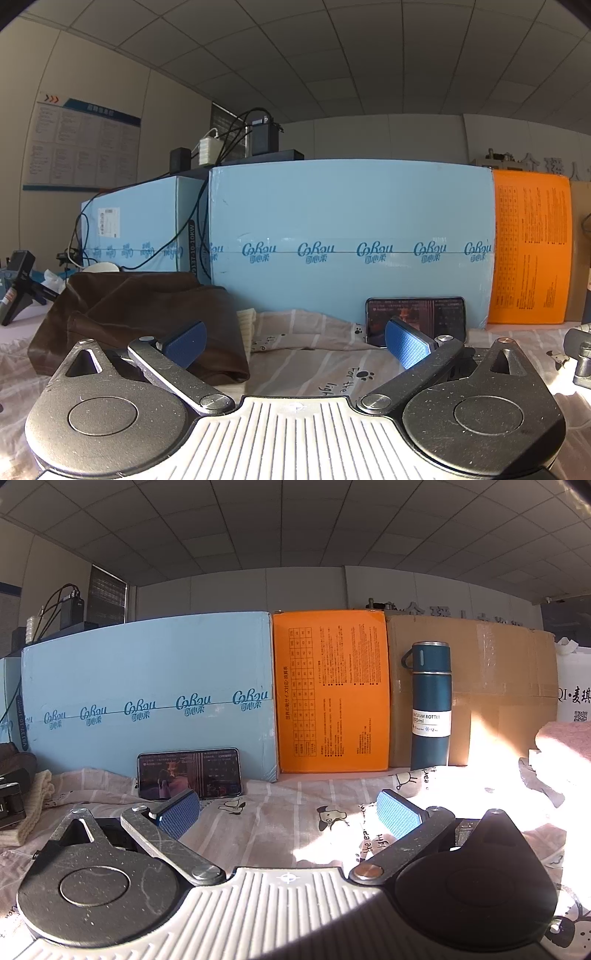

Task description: Fold clothes

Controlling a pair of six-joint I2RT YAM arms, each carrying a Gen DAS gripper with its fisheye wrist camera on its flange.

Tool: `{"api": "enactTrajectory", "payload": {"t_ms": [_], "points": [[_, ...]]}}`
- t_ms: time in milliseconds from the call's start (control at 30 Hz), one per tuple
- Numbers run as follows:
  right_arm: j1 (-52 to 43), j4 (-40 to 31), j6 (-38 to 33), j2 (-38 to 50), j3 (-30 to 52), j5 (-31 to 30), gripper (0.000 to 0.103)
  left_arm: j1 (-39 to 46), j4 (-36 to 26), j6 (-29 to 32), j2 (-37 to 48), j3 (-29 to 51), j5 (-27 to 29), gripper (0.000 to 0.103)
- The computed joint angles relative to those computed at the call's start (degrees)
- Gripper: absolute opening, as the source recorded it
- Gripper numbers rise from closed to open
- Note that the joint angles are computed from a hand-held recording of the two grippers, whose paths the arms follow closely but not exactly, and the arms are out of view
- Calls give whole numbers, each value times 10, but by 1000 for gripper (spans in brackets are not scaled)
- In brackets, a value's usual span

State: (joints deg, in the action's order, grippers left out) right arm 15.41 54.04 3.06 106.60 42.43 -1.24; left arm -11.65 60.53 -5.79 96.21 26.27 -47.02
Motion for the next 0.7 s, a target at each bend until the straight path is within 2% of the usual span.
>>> {"api": "enactTrajectory", "payload": {"t_ms": [700], "points": [[1,1,1,1,-3,-1,103,1,-10,-1,-3,0,-3,103]]}}
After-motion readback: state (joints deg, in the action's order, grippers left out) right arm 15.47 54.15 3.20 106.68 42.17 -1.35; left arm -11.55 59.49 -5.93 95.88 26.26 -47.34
